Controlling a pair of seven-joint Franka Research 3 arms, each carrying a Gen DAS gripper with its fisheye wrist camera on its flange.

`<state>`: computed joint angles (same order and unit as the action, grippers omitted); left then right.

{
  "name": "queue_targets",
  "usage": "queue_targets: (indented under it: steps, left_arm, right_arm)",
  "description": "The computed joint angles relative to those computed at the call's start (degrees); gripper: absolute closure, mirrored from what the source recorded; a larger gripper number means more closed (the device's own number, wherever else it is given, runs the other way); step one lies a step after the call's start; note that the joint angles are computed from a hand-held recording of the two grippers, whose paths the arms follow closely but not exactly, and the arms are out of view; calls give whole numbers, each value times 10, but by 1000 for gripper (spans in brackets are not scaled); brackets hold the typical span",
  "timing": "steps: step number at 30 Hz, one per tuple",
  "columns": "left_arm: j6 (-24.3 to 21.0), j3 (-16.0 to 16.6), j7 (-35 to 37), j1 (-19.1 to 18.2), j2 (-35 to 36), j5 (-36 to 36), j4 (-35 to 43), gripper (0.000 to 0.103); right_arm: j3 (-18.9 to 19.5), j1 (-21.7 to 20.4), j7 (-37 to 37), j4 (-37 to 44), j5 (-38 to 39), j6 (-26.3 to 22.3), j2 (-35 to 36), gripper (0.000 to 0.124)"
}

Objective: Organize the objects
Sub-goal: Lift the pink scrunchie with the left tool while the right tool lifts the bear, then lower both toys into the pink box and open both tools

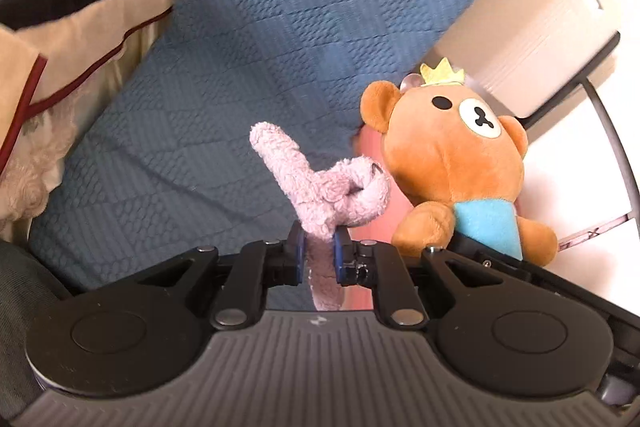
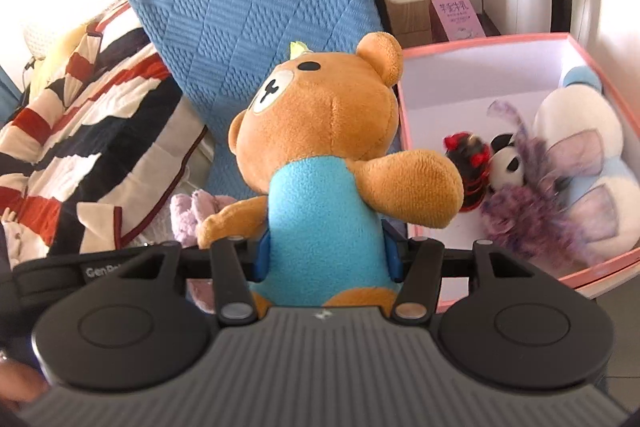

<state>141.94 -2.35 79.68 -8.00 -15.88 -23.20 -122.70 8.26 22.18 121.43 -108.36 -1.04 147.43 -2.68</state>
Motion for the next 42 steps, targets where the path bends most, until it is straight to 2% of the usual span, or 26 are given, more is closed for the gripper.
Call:
queue_targets:
  steps: [7,13,25,32,42]
  left_arm:
    - [-19,-9,-8,-11,23,-17,57,86]
    - [-15,-26,-26,-13,50,-6,113,86]
    - [-6,-69,-80,-15,137,54,227,86]
    - [-33,-97,-111,-25,220,95,308,86]
    - [-82,-123,-131,-26,307,99,356,86]
  right_arm:
    - [-14,-16,-46,27,27,-20,-7,68]
    - [-24,-30,-91,57,57,-31,-1,68]
    - [-45,-61,-157,112,110,-36,27,68]
    - [-58,-82,-162,103,114,-39,35,68]
    - [-68,-107,-195,81,155,-54,61,67]
